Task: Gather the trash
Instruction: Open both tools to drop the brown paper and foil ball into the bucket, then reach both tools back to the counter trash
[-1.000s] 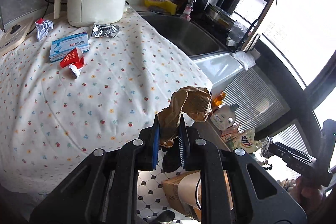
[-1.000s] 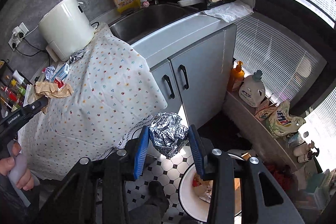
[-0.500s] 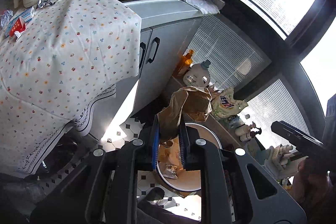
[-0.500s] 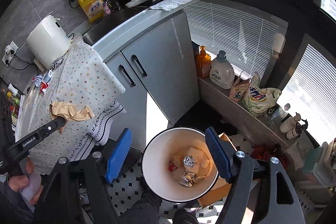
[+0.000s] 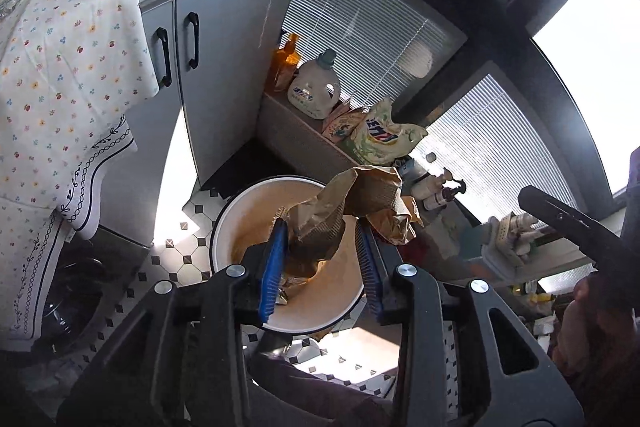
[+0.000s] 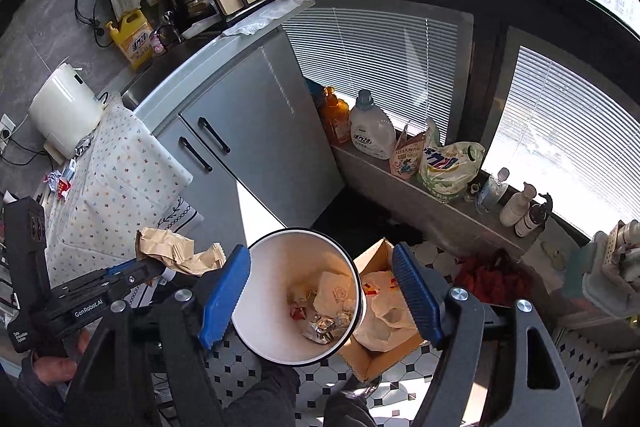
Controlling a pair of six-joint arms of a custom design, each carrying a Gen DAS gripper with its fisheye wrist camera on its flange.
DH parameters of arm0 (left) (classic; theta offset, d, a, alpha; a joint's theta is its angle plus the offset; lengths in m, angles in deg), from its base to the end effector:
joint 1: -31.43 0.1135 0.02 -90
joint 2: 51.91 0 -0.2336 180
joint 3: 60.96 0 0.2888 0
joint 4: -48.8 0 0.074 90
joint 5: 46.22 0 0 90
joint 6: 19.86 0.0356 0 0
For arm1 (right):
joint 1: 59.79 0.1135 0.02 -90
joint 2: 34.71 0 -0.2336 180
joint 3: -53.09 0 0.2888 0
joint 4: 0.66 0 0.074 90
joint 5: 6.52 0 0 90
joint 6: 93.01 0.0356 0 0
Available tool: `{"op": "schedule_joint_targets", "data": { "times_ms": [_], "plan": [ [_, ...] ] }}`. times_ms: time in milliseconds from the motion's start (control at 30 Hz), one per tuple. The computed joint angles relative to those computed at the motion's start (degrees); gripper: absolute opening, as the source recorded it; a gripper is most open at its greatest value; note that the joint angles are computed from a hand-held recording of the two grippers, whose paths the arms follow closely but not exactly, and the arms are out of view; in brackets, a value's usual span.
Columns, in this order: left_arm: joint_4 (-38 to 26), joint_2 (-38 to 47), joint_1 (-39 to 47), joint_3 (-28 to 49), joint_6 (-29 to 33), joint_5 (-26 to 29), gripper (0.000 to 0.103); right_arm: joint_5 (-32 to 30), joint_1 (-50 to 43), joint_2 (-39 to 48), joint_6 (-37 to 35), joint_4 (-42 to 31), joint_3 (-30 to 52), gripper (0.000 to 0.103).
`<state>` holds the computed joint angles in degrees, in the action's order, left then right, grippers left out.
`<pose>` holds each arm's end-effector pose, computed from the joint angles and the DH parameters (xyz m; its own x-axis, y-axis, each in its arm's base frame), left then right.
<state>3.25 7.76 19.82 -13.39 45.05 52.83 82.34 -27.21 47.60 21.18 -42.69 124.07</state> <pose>0.2367 -0.0544 0.1624 -0.8687 -0.2490 -0.4283 -0.0962 0.9328 -0.3472 0.2839 0.1822 0.2003 -0.8415 -0.0515 -0.5378 -0.2232 0.9397 0.2591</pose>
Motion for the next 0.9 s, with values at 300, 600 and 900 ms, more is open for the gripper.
{"op": "schedule_joint_targets", "data": {
  "times_ms": [300,600,900],
  "plan": [
    [-5.33,-7.05,5.16,-1.07,2.3,-2.16,0.07,-1.18,1.81,0.96,0.78,1.3,0.43,0.072],
    [-13.99,-18.27,20.72,-2.29,9.31,-1.32,0.085,-1.69,6.95,8.46,1.15,2.19,7.28,0.084],
    [-13.81,-13.0,44.26,1.1,23.45,6.24,0.093,1.75,13.26,20.99,4.28,0.94,21.76,0.095]
  ]
}}
